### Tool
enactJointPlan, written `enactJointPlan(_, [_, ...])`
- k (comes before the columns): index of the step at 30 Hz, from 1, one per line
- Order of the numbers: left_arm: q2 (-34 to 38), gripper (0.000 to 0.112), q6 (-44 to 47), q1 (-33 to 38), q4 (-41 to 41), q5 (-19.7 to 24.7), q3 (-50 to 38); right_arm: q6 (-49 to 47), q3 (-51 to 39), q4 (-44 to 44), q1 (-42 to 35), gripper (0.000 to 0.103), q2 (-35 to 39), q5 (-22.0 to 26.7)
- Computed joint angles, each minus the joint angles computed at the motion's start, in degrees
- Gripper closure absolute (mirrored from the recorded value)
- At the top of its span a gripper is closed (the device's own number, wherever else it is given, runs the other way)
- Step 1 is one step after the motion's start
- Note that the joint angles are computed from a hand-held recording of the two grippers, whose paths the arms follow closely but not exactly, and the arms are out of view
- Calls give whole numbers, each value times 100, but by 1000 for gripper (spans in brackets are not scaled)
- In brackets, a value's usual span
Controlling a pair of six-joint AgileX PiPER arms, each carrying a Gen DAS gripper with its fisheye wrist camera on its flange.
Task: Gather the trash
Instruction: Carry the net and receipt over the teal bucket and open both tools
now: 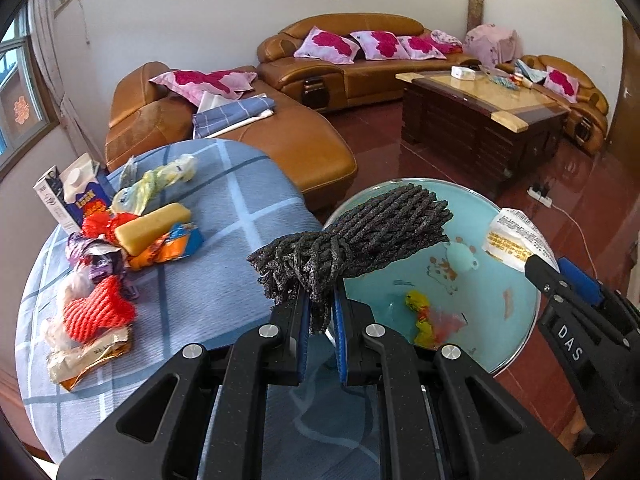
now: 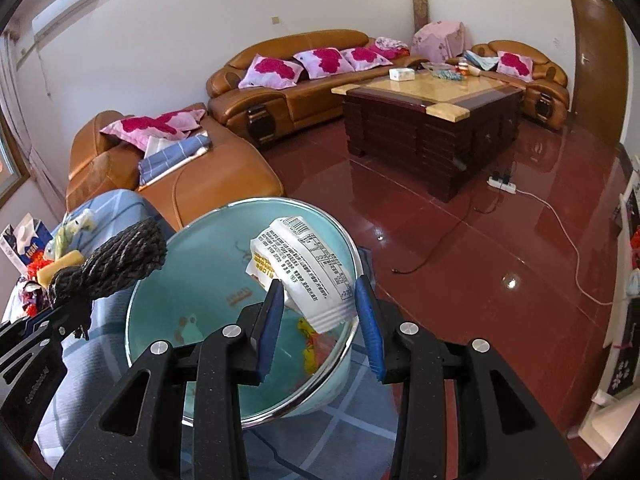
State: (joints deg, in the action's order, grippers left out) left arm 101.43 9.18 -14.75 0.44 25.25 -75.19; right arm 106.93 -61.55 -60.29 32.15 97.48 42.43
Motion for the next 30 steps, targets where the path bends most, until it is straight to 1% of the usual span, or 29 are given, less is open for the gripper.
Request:
enactJointPlan(5, [236,101,-68,-164,86,53,-165,-145,-10,128,-123,65,53,-119])
enactJointPlan(13, [503,101,-177,-170,144,265,-409,-447,-62,385,-298,64,165,-392])
enactJointPlan(17, [523,100,-155,-194,146,283,-427,-134,60,164,-291,64,47,-369])
enactJointPlan(21, [495,97,-102,-227,129,266,-395,359,200,-190,-174,64,-114,-129])
enactJointPlan(22, [473,94,-130,-240,177,245,-369,409,213,-212,-163,64,-132,-96])
enactJointPlan(23, [454,87,-162,-250,223,242,-356,445,229,-218,-169,64,-160,-79])
enactJointPlan(24, [425,83,-169,-246,243,225,-332,492,260,-231,-163,64,-183,-72])
enactJointPlan(25, [392,73,-211,-253,274,214,-306,511,261,-228,-162,63,-199,-62])
enactJointPlan(26, [343,67,-235,-238,281,189,-270,554,281,-247,-157,61,-222,-56])
enactJointPlan(30, [153,55,-376,-186,397,116,-133,690,279,-370,-45,54,-285,90])
